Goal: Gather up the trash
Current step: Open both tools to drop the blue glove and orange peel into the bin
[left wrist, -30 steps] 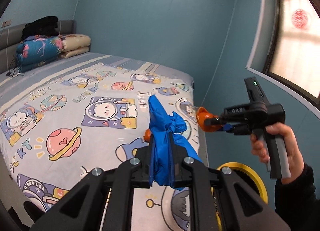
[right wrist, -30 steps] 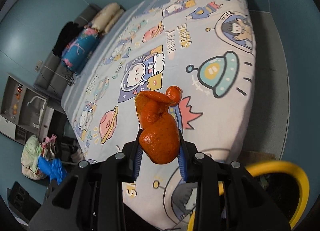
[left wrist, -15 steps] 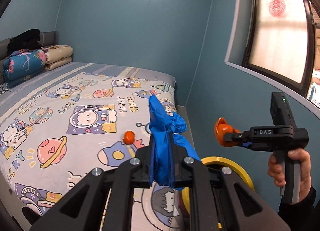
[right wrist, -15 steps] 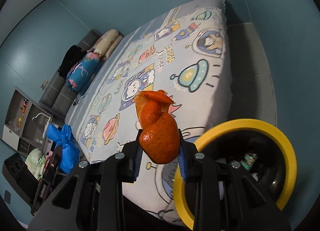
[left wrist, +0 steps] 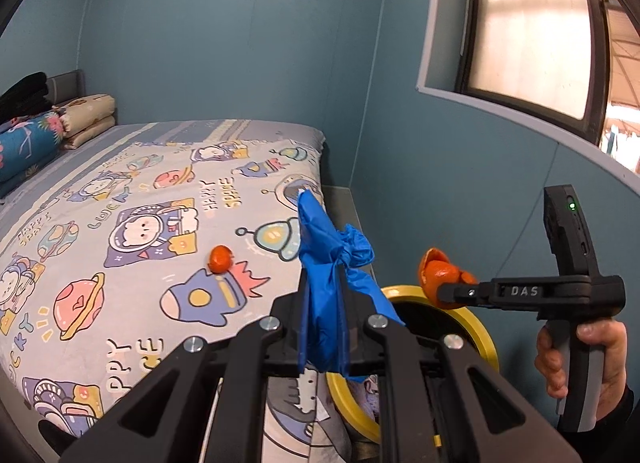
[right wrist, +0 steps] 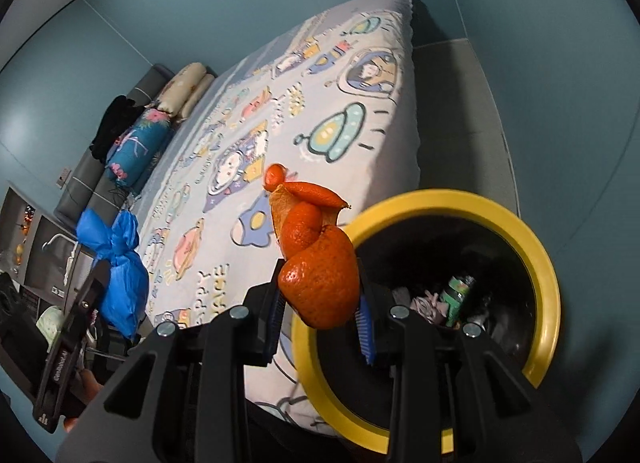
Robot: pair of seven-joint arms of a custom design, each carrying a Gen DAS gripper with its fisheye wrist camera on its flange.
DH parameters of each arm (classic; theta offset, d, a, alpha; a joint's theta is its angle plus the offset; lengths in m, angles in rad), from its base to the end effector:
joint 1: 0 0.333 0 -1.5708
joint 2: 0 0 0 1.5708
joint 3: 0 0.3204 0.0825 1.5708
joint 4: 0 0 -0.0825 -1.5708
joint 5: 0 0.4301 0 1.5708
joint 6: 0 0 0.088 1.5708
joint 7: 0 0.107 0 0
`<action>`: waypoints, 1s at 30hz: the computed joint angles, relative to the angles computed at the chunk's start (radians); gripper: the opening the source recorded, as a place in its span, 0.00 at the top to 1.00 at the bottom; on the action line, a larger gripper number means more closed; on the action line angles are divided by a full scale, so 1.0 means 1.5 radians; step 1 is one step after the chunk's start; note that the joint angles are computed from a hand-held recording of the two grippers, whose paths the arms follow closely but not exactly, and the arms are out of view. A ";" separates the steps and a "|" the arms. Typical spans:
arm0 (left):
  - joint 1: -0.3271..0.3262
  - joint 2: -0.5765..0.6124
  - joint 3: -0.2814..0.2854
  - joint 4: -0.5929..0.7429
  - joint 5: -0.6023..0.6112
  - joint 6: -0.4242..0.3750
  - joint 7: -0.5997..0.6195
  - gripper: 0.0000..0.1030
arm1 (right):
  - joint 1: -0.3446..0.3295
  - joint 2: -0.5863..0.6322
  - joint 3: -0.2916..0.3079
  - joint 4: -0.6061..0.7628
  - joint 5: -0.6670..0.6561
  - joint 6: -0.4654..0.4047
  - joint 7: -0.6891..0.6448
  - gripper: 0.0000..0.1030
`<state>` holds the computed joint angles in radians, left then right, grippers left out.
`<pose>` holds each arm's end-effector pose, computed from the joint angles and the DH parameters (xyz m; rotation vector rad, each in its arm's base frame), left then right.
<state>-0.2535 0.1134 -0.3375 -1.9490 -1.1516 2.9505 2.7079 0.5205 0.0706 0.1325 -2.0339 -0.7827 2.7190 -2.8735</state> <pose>0.5816 -0.3093 0.4797 -1.1087 2.2556 -1.3515 0.4978 0.4114 0.4538 -1.1487 2.0898 -0.2557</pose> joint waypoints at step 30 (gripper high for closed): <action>0.002 0.082 -0.054 0.022 0.290 -0.015 -0.214 0.90 | -0.002 0.019 -0.012 -0.050 0.056 0.019 -0.024 0.71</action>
<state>-0.2510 0.2367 -0.4182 -1.9165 -0.7159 2.9285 2.3875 0.5175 0.0991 0.1144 -2.1096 -0.6981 2.7470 -2.9095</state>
